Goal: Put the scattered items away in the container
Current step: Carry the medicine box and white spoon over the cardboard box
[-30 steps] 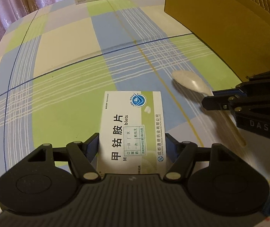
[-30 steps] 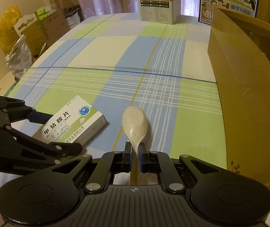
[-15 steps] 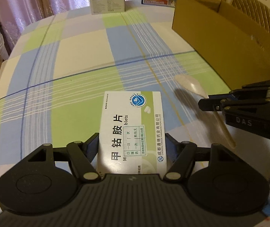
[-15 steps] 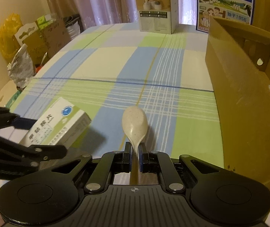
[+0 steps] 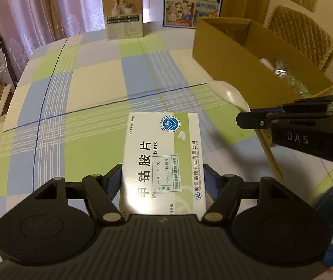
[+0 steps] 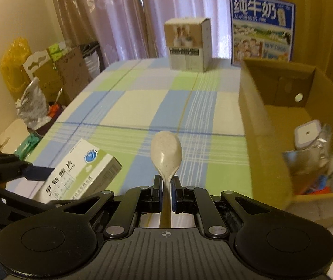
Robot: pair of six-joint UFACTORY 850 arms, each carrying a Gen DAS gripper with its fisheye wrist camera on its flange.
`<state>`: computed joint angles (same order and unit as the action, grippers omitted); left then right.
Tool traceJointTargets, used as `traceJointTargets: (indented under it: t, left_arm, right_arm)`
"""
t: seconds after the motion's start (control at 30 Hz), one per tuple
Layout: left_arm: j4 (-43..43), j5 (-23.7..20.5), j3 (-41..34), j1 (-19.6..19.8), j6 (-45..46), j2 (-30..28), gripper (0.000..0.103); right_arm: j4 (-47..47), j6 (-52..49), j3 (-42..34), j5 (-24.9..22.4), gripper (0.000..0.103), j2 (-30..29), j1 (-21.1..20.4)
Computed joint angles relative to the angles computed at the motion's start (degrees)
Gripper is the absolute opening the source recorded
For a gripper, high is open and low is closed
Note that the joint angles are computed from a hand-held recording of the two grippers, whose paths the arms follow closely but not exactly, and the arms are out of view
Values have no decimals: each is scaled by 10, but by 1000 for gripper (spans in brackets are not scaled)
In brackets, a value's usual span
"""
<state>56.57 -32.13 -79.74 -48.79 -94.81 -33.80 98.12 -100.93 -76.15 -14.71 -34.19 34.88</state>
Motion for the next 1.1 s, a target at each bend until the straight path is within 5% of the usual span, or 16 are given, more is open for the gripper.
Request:
traceJointTargets:
  t: [0.37, 1.1]
  left_arm:
    - [-5, -32, -48, -34, 12, -8, 67]
    - [-63, -47, -232, -50, 123, -105, 67]
  right_arm:
    - [115, -113, 65, -6, 4, 74, -25]
    - [170, -172, 97, -3, 4, 122, -111]
